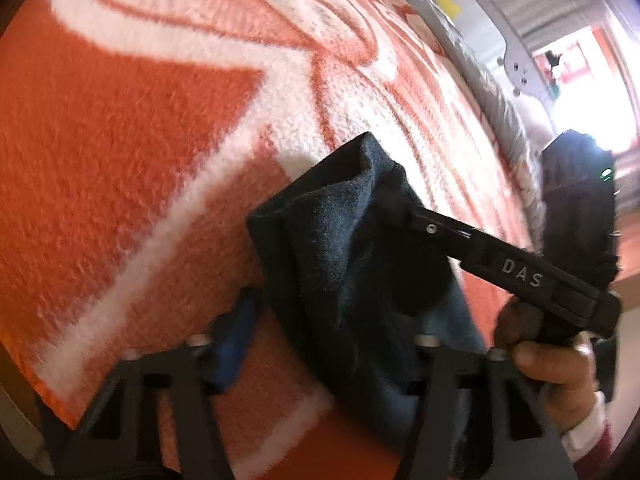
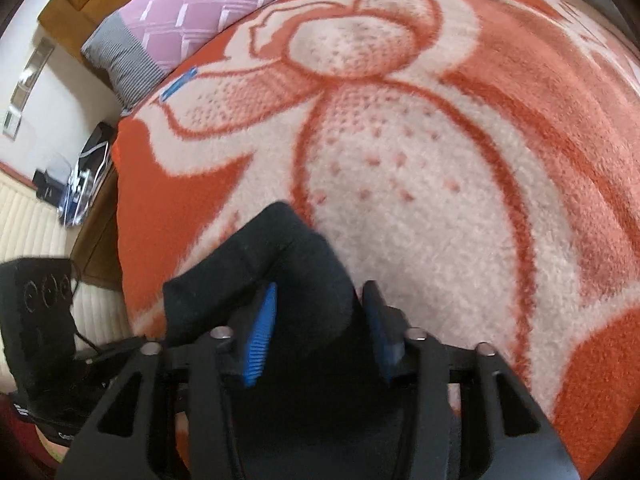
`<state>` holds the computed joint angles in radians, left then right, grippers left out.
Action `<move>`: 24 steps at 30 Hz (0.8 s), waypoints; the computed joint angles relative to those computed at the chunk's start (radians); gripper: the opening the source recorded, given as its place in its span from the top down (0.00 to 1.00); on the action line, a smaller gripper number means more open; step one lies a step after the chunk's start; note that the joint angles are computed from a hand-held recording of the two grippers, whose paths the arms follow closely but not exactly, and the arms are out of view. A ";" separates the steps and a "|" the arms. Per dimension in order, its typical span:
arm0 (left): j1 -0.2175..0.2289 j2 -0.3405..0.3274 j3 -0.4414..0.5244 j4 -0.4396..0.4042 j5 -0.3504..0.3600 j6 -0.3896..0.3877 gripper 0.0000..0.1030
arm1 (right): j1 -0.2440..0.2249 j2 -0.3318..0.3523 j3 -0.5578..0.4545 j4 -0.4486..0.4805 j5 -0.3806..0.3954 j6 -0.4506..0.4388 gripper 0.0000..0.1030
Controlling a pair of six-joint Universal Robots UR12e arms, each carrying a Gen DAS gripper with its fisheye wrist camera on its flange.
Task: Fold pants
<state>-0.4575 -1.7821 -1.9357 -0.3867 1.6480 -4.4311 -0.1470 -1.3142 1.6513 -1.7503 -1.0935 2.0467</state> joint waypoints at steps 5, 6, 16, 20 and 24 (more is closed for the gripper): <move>0.002 0.003 -0.006 0.039 -0.013 0.024 0.81 | -0.033 -0.028 0.014 0.004 0.059 -0.014 0.81; -0.002 0.006 -0.002 0.039 -0.006 0.029 0.82 | -0.044 -0.036 0.017 0.008 0.081 -0.018 0.81; -0.070 0.003 0.110 0.089 0.068 0.218 0.86 | -0.207 -0.095 -0.006 0.220 0.344 -0.092 0.81; -0.095 -0.024 0.174 0.117 0.042 0.318 0.86 | -0.281 -0.112 -0.003 0.280 0.432 -0.099 0.81; -0.122 -0.062 0.251 0.106 0.020 0.411 0.86 | -0.352 -0.140 0.023 0.286 0.499 -0.099 0.81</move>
<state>-0.5791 -1.8445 -1.6845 -0.2805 1.6684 -4.0205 -0.4990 -1.4540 1.6746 -1.4642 -0.5943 1.9480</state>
